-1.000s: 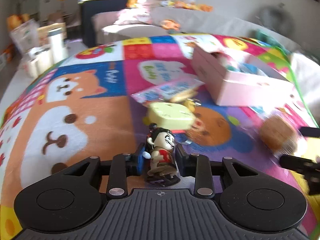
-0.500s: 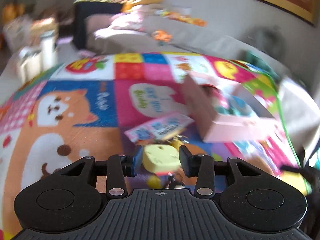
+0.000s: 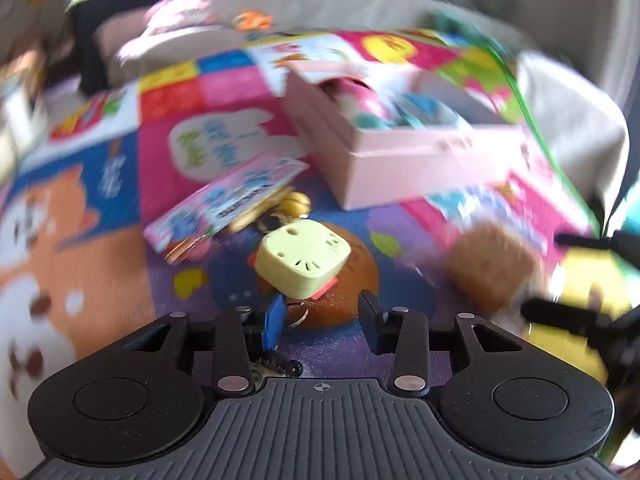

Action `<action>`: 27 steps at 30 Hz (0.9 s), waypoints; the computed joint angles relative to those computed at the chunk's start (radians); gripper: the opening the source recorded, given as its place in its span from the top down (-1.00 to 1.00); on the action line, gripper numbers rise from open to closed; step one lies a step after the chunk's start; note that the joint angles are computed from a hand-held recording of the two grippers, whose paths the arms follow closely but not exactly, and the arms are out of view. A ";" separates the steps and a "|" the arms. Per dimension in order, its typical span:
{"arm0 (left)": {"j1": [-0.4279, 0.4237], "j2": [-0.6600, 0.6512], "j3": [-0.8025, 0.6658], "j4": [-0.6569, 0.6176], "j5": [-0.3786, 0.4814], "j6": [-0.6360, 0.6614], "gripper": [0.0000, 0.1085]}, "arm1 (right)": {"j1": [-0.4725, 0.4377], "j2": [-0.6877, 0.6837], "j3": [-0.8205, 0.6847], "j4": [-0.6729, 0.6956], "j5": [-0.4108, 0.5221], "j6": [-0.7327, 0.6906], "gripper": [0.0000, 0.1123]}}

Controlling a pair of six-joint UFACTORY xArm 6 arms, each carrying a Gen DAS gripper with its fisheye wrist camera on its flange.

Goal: Organize objects
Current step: 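Grasp the yellow-green square toy with the left gripper while the right approaches the bread bun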

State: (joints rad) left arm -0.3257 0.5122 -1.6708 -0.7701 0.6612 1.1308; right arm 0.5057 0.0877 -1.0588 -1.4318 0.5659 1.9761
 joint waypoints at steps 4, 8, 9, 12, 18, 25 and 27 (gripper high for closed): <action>-0.007 -0.042 0.050 -0.011 0.044 0.156 0.21 | -0.003 0.002 -0.002 0.004 -0.004 -0.003 -0.83; -0.011 -0.043 0.046 0.014 0.057 0.120 0.22 | -0.001 0.001 -0.001 0.002 -0.001 0.001 -0.83; -0.012 -0.045 0.048 0.019 0.057 0.110 0.22 | -0.001 0.000 0.000 -0.001 0.000 0.006 -0.83; -0.014 -0.096 0.107 -0.017 0.020 0.148 0.22 | 0.002 -0.005 0.005 -0.013 0.009 0.028 -0.83; -0.040 -0.119 0.133 -0.155 -0.168 0.214 0.21 | -0.007 -0.008 0.010 -0.024 -0.008 0.051 -0.83; -0.033 0.095 -0.143 0.110 -0.040 -0.142 0.18 | -0.001 -0.004 0.001 0.004 0.005 0.014 -0.83; -0.034 0.114 -0.166 0.109 -0.037 -0.168 0.18 | -0.007 0.003 -0.011 0.022 -0.009 -0.026 -0.83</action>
State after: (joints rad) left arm -0.3598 0.6267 -1.8368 -0.6613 0.6237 0.9632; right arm 0.4991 0.0903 -1.0698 -1.4102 0.5569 1.9503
